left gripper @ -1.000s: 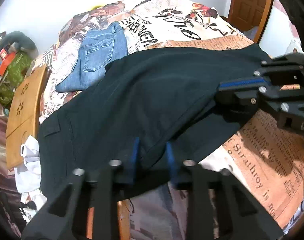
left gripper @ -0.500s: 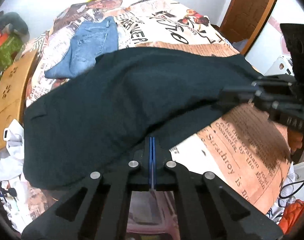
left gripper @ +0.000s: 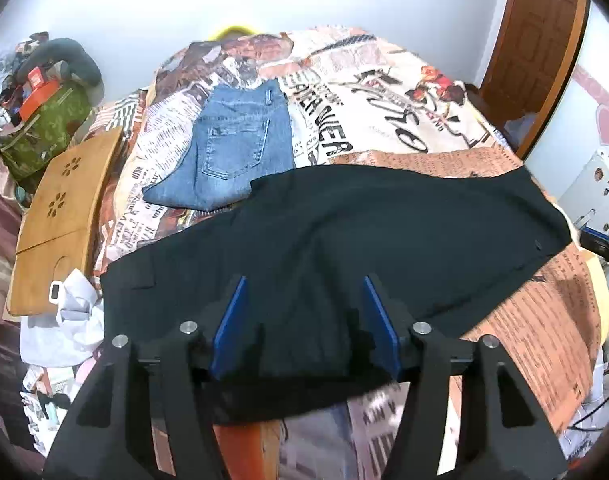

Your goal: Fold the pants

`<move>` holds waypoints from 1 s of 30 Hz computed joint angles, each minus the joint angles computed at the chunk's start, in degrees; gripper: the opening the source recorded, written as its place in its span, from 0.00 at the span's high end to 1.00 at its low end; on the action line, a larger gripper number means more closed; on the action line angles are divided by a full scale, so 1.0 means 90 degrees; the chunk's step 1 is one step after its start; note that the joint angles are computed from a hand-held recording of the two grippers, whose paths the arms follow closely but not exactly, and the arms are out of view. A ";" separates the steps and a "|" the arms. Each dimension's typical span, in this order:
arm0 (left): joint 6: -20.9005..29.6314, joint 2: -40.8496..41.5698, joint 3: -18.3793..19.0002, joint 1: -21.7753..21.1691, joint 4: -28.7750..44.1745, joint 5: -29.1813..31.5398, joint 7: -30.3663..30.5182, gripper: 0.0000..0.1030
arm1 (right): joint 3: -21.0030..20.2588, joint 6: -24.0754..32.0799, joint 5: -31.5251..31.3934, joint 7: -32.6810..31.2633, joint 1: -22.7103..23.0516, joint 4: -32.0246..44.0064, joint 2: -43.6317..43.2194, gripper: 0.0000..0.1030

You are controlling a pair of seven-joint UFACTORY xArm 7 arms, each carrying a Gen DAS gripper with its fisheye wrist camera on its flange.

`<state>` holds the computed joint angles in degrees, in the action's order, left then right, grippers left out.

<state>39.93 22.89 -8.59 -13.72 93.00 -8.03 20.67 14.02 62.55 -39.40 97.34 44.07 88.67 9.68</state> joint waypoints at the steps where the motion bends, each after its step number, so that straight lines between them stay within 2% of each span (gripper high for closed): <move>1: 0.0077 0.0108 0.0020 -0.0045 0.0114 0.0058 -0.0055 0.43 | -0.0011 0.0039 0.0023 0.0303 0.0005 -0.0303 -0.0242 0.55; 4: 0.0468 0.0564 0.0046 -0.0195 0.0567 0.0236 -0.0180 0.41 | 0.0155 0.0193 0.0115 0.1066 -0.0121 -0.1036 -0.0830 0.55; 7: 0.0955 0.0900 0.0103 -0.0388 0.0835 0.0493 -0.0331 0.41 | 0.0395 0.0330 0.0235 0.1521 -0.0292 -0.1411 -0.1156 0.55; 9: 0.0545 0.0683 0.0110 -0.0458 0.0374 0.0533 -0.0476 0.41 | 0.0525 0.0275 0.0326 0.1731 -0.0400 -0.1621 -0.1298 0.55; 12: 0.0766 0.0526 -0.0160 -0.0321 0.0294 0.0247 -0.0041 0.41 | 0.0674 0.0158 0.0466 0.1952 -0.0504 -0.1829 -0.1375 0.55; 16: 0.0906 0.0497 -0.0166 -0.0414 0.0485 0.0221 0.0244 0.41 | 0.0736 -0.0221 0.0583 0.2263 -0.0660 -0.2208 -0.1507 0.55; 19: 0.0856 0.0728 -0.0064 -0.0545 0.0900 0.0283 0.0036 0.32 | 0.0784 -0.0436 0.0503 0.2465 -0.0756 -0.2408 -0.1598 0.55; 21: 0.0889 0.1028 0.0057 -0.0685 0.1321 0.0442 -0.0293 0.29 | 0.0791 -0.0579 0.0450 0.2581 -0.0830 -0.2551 -0.1669 0.54; 24: 0.1499 0.1596 0.0068 -0.0787 0.2067 0.0526 -0.0463 0.29 | 0.0780 -0.0888 0.0419 0.2779 -0.0989 -0.2825 -0.1791 0.54; 26: 0.1671 0.1751 0.0057 -0.0846 0.2169 0.0577 -0.0446 0.29 | 0.0811 -0.0991 0.0349 0.2909 -0.1083 -0.2944 -0.1854 0.55; 28: 0.1231 0.1581 0.0080 -0.0933 0.1775 0.0693 -0.0427 0.27 | 0.0874 -0.0751 0.0298 0.2899 -0.1135 -0.2861 -0.1837 0.55; 30: 0.1130 0.1544 0.0023 -0.0965 0.1696 0.0741 -0.0292 0.27 | 0.0918 -0.0456 0.0225 0.2771 -0.1141 -0.2736 -0.1821 0.54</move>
